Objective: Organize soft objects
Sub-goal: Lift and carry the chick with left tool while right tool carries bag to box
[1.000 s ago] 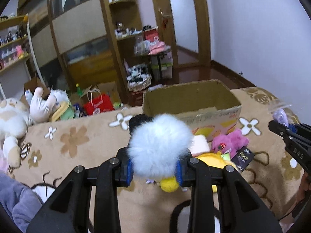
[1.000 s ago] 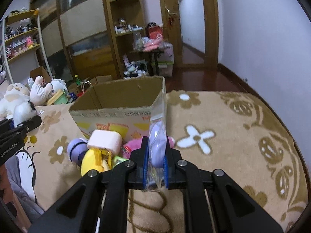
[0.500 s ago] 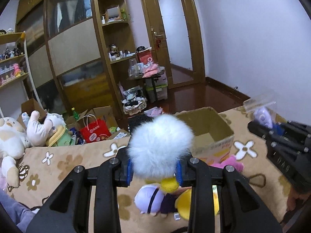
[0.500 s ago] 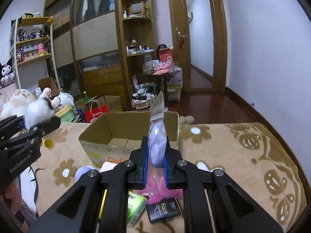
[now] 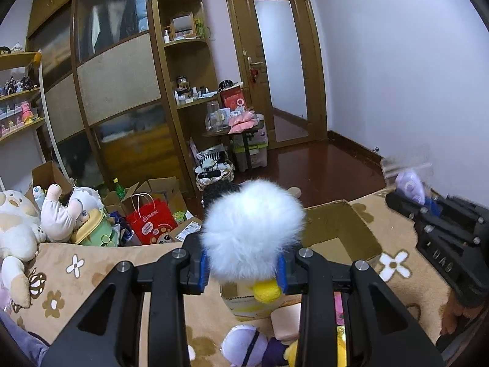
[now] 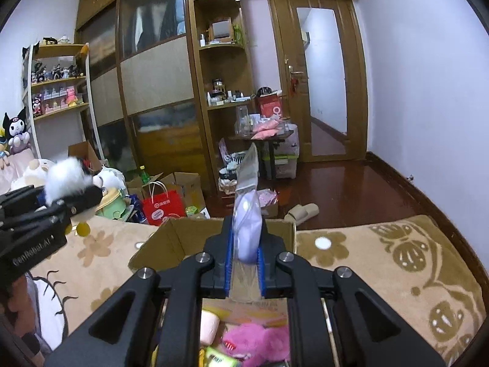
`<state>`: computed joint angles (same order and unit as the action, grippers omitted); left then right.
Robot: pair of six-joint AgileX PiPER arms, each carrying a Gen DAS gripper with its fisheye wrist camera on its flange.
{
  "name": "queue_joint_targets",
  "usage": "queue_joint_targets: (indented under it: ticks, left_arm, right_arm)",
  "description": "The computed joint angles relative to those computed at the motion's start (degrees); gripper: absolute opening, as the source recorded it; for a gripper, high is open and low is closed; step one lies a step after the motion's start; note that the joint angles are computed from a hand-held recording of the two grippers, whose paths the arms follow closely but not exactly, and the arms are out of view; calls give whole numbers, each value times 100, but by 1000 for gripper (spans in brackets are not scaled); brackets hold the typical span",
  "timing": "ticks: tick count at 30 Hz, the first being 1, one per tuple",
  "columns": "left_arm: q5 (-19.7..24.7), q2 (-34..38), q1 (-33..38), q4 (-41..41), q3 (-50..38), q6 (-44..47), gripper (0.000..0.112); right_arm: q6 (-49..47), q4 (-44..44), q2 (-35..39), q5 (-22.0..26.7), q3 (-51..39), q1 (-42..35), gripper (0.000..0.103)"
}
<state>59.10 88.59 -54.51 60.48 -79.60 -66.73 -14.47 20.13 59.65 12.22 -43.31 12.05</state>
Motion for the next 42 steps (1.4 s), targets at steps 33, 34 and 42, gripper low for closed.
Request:
queue_joint_targets:
  ticks: [33, 34, 42]
  left_arm:
    - [-1553, 1299, 1491, -1300, -54, 563, 34]
    - [-1553, 1316, 1501, -1314, -52, 588, 35]
    - [-1507, 1491, 1562, -1514, -189, 761, 39]
  right_arm:
    - [-4102, 3939, 2235, 116, -424, -442, 14]
    - [-4172, 4012, 2260, 169, -437, -465, 14]
    - [-3443, 3263, 2419, 112, -509, -330, 15]
